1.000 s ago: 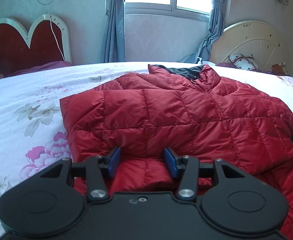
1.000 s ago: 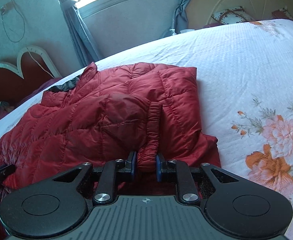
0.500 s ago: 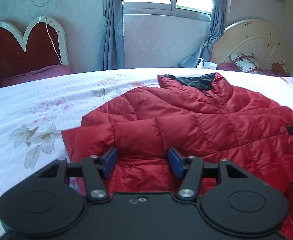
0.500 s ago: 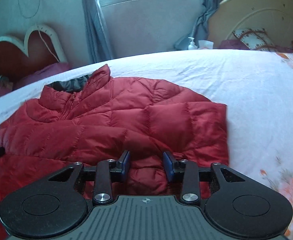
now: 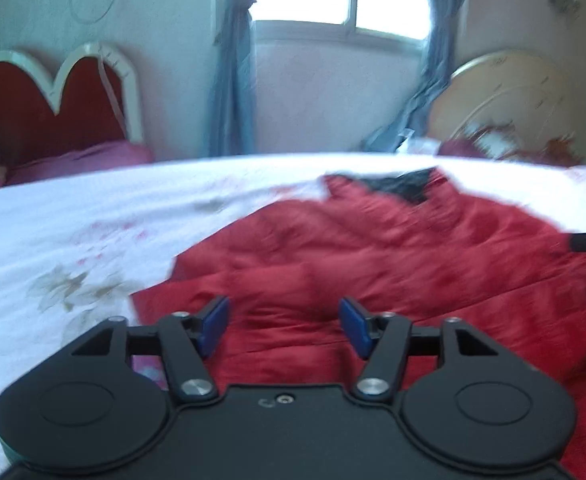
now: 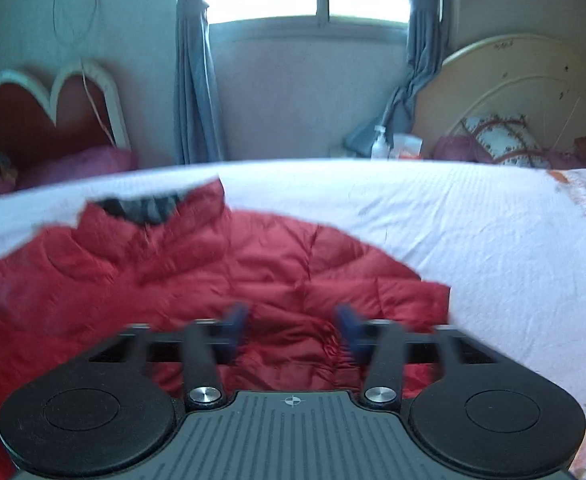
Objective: Fold large clothes
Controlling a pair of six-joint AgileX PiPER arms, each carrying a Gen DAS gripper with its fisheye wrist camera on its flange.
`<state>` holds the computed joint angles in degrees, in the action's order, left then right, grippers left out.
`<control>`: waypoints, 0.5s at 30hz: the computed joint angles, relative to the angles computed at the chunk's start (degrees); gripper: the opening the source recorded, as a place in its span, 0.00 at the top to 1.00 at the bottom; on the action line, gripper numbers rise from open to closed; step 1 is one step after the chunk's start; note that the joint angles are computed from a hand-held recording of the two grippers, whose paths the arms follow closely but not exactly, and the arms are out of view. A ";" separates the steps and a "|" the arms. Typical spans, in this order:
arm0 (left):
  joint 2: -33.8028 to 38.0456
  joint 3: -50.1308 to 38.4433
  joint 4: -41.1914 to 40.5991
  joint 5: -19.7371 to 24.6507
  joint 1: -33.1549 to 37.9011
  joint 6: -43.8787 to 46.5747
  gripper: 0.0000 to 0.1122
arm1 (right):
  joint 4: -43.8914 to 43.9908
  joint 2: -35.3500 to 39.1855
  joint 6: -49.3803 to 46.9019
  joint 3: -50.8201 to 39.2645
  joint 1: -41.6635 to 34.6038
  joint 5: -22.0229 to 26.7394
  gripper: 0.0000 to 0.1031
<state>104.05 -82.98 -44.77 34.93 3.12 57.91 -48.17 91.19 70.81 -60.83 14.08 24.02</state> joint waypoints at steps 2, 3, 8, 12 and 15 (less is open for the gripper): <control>-2.82 2.99 -0.89 -0.11 -1.93 2.01 0.41 | -0.50 -1.57 0.23 0.65 1.96 -1.43 0.16; -3.76 4.38 -0.91 -0.43 -3.09 2.25 0.41 | 2.13 -1.37 -3.09 -0.12 3.02 -1.53 0.16; -3.33 7.55 5.69 -4.94 -8.46 -3.43 0.39 | 11.58 6.09 -15.62 -6.38 6.63 1.61 0.33; -1.13 7.64 6.80 -7.11 -8.76 -2.94 0.31 | 12.58 9.70 -15.47 -6.09 4.85 0.08 0.30; -0.81 7.25 7.59 -6.90 -8.76 -3.41 0.30 | 13.07 10.13 -16.36 -6.80 4.97 1.03 0.30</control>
